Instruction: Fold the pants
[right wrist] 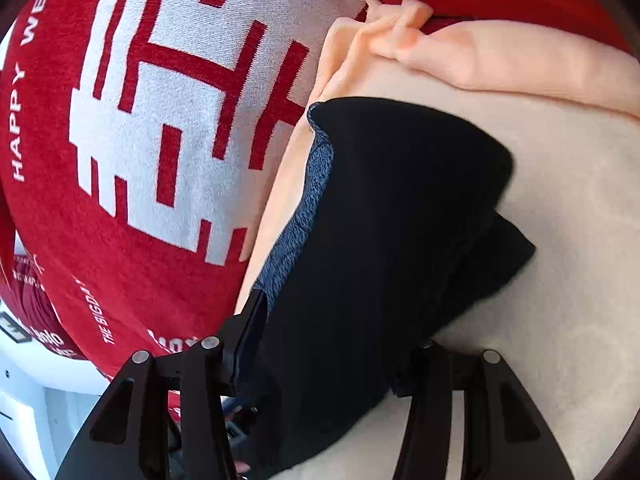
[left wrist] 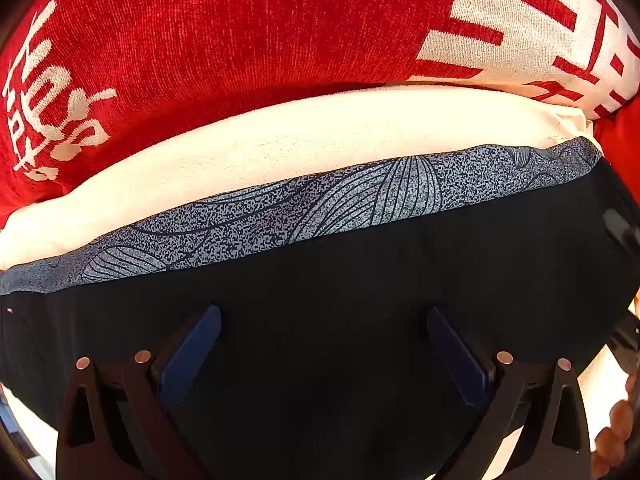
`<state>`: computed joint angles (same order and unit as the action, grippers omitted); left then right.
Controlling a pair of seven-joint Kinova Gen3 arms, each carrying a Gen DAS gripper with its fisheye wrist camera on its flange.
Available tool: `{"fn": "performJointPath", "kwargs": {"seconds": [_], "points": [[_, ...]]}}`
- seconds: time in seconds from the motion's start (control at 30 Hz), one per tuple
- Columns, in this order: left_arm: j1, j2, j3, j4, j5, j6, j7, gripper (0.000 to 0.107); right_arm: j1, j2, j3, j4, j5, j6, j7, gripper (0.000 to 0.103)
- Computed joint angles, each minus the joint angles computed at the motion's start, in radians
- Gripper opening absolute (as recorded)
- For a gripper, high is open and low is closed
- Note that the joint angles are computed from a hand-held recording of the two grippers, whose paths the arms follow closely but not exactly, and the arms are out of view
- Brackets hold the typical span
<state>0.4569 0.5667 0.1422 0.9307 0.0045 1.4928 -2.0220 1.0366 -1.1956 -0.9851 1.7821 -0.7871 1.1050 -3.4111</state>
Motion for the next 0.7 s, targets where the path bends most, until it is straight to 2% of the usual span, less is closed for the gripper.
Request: {"fn": "performJointPath", "kwargs": {"seconds": [0.07,0.1,0.13,0.17,0.2,0.33,0.4,0.47,0.53,0.6,0.7], "points": [[-0.001,0.008,0.001,-0.021,0.001,0.017,-0.003,0.102,-0.004,0.023,-0.003,0.019,-0.022,-0.016,0.003,0.049],[-0.002,0.009,0.001,-0.03,0.002,0.024,-0.003,0.098,-0.003,0.046,-0.008,0.02,-0.025,-0.016,0.009,0.028],[-0.009,0.005,0.004,-0.04,0.011,0.034,-0.007,0.085,-0.005,0.057,-0.009,0.014,-0.019,-0.009,0.007,0.016],[-0.019,-0.001,0.01,-0.048,0.024,0.048,-0.02,0.073,-0.01,0.055,-0.004,0.008,-0.011,-0.005,-0.002,0.016],[-0.026,-0.006,0.014,-0.053,0.033,0.059,-0.032,0.07,-0.013,0.055,0.0,-0.007,0.001,0.006,-0.011,0.016],[-0.06,-0.052,0.028,0.014,0.085,0.046,-0.079,0.07,-0.006,0.061,0.021,-0.094,0.055,0.043,-0.011,0.015],[-0.058,-0.084,0.027,0.103,0.079,-0.014,-0.09,0.071,0.014,0.088,0.017,-0.148,0.075,0.066,0.014,0.015],[-0.065,-0.124,0.009,0.175,0.114,-0.085,-0.14,0.071,0.044,0.132,-0.002,-0.212,0.091,0.088,0.065,0.015],[-0.098,-0.124,0.038,0.184,0.127,-0.097,-0.145,0.071,0.086,0.173,-0.024,-0.287,0.105,0.123,0.121,0.015],[-0.113,-0.108,0.043,0.162,0.146,-0.076,-0.159,0.071,0.141,0.207,-0.048,-0.367,0.111,0.17,0.179,0.015],[-0.132,-0.113,0.048,0.178,0.169,-0.095,-0.2,0.071,0.231,0.244,-0.082,-0.482,0.096,0.228,0.261,0.015]]}}
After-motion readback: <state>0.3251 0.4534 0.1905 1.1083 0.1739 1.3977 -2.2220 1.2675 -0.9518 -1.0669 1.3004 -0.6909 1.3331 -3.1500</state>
